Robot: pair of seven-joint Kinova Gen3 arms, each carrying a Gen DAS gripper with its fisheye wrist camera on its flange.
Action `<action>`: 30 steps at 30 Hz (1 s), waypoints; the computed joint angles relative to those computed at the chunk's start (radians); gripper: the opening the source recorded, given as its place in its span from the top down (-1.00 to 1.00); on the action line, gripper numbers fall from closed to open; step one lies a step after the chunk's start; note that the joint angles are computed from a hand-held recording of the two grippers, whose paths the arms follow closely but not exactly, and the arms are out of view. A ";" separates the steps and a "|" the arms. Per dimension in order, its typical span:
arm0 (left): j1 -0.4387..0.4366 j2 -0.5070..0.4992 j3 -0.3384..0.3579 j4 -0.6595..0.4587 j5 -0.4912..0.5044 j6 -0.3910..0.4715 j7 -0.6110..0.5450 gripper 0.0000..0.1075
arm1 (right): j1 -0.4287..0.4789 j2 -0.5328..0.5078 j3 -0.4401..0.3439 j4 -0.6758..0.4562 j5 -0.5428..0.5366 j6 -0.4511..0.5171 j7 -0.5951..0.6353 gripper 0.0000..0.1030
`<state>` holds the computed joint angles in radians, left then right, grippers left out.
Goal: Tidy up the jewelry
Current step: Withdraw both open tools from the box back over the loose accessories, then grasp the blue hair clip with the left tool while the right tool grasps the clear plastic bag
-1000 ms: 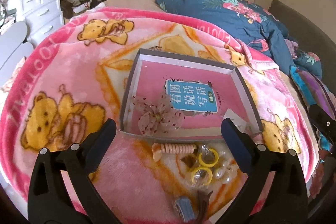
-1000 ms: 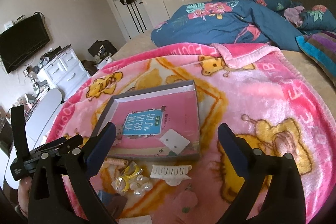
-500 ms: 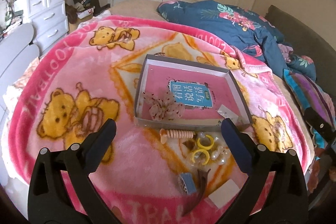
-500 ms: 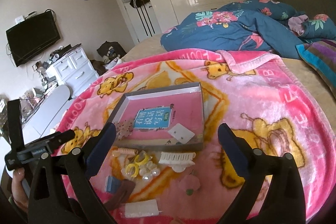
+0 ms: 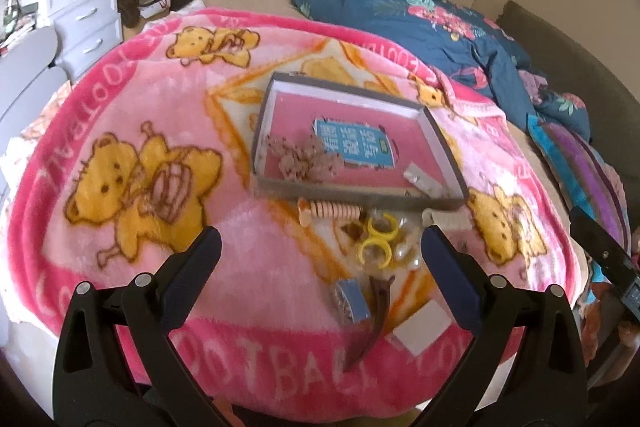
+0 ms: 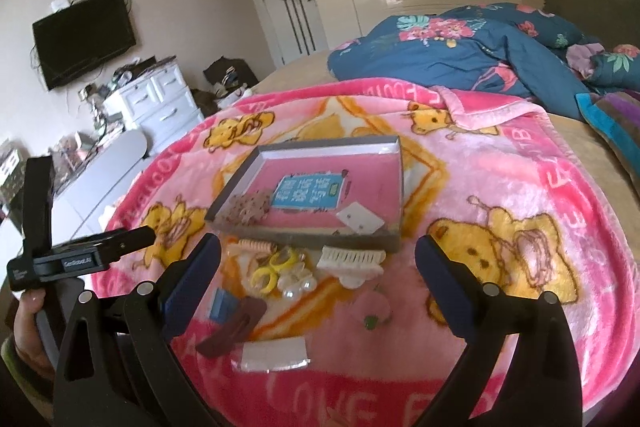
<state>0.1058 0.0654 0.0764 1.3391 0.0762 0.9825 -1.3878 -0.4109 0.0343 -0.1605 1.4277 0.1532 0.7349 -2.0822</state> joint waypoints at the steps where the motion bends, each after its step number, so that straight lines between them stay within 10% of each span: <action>1: 0.001 0.000 0.000 0.006 -0.001 0.003 0.000 -0.74 | -0.002 -0.002 -0.002 0.006 -0.004 0.002 0.005 -0.88; 17: -0.014 -0.013 -0.005 0.095 0.055 0.016 -0.035 -0.65 | -0.014 -0.027 -0.024 0.105 -0.058 0.004 0.092 -0.88; 30: -0.060 0.017 -0.013 0.112 0.236 0.075 -0.129 -0.06 | -0.054 -0.001 -0.043 0.180 -0.060 0.005 0.115 -0.88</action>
